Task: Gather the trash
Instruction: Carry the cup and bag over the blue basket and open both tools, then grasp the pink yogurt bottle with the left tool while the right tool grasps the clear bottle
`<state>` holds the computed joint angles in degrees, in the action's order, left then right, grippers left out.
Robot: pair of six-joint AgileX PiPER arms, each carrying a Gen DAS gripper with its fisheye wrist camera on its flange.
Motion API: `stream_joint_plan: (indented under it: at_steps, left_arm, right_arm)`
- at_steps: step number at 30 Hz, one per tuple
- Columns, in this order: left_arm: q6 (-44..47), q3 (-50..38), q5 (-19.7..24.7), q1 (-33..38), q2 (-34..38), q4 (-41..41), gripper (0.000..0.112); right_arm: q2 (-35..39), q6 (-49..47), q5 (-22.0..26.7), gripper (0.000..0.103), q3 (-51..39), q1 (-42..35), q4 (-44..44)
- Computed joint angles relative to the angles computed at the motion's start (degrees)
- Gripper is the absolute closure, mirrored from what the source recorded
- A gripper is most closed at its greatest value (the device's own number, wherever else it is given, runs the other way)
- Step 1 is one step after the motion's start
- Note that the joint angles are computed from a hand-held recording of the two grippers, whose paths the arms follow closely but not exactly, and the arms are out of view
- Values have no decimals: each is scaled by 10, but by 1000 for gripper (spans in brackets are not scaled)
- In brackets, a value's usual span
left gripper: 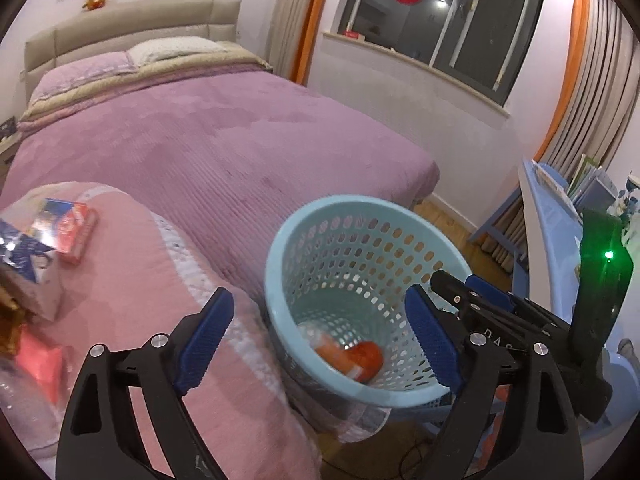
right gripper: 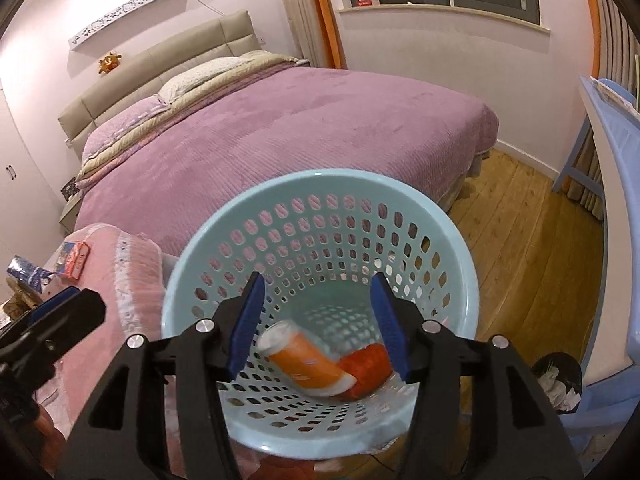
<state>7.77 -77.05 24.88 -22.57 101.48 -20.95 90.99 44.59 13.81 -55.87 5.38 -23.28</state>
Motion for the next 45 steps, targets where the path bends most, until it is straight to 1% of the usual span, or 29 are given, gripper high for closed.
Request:
stream_joint_plan:
  at_steps: [3,7,8,11,14,16,18,19,21,23,24,26,27,28,30,32,33,34,35,36,37,39,40,42,43,45]
  left_arm:
    - [24,39,-10,15,-45,-24,27]
    - [19,111,-31,36,-125,-7,27]
    - [15,124,-31,41,-140,-1,27]
    - [49,174,-17,87,-205,-41,27]
    - [18,219,-8,134,-272,0,27]
    - [-17,245,5,175,-314,46,27]
    - [6,270,22,241,-354,39,27]
    - [6,269,35,264,-362,44,27]
    - [45,274,63,344,-377,28,27]
    - [83,270,86,417,-376,7,27]
    - [120,264,100,466,-367,-19,27]
    - [190,255,123,536,-350,-75,27]
    - [212,247,136,565,-335,-96,27]
    - [220,233,151,584,-317,-106,27]
    - [248,217,168,615,-283,-137,27]
    - [233,201,172,615,-252,-129,27]
    - [243,201,173,621,-242,-135,27]
    - [237,196,168,618,-228,-130,27]
    - [224,188,162,611,-211,-119,27]
    - [209,180,157,601,-198,-108,27]
    - [192,179,142,589,-187,-94,27]
    - [110,173,110,553,-166,-22,27]
    - [74,166,103,538,-154,11,27]
    - [11,155,98,516,-137,69,27]
    - [-5,150,99,510,-130,84,27]
    - [-26,140,107,500,-117,103,31]
  right_arm:
    - [-25,19,7,51,7,13,-18]
    - [-63,67,14,51,14,54,-69]
    - [-71,83,19,51,14,68,-86]
    - [-90,129,28,51,8,113,-133]
    - [-96,188,44,51,-7,171,-194]
    - [-91,215,50,51,-20,210,-223]
    - [-81,243,54,51,-36,253,-256]
    - [-76,251,56,51,-41,268,-267]
    - [-50,247,59,51,-68,306,-272]
    - [-23,207,54,51,-96,328,-240]
    - [-7,179,48,51,-113,337,-213]
    - [30,104,39,51,-151,355,-144]
    - [45,78,38,51,-166,364,-123]
    - [69,36,40,51,-192,375,-90]
    - [100,-11,47,51,-221,388,-53]
    - [138,-76,63,51,-263,399,0]
    - [155,-95,73,51,-284,404,12]
    - [170,-122,82,49,-304,405,30]
    - [184,-140,90,43,-320,406,42]
    - [191,-154,93,41,-327,405,52]
    - [202,-162,98,37,-339,405,57]
    - [212,-164,99,34,-346,406,54]
    - [219,-170,103,33,-353,406,54]
    - [228,-202,110,32,-365,402,78]
    - [235,-218,114,32,-373,401,90]
    - [252,-245,128,32,-393,398,110]
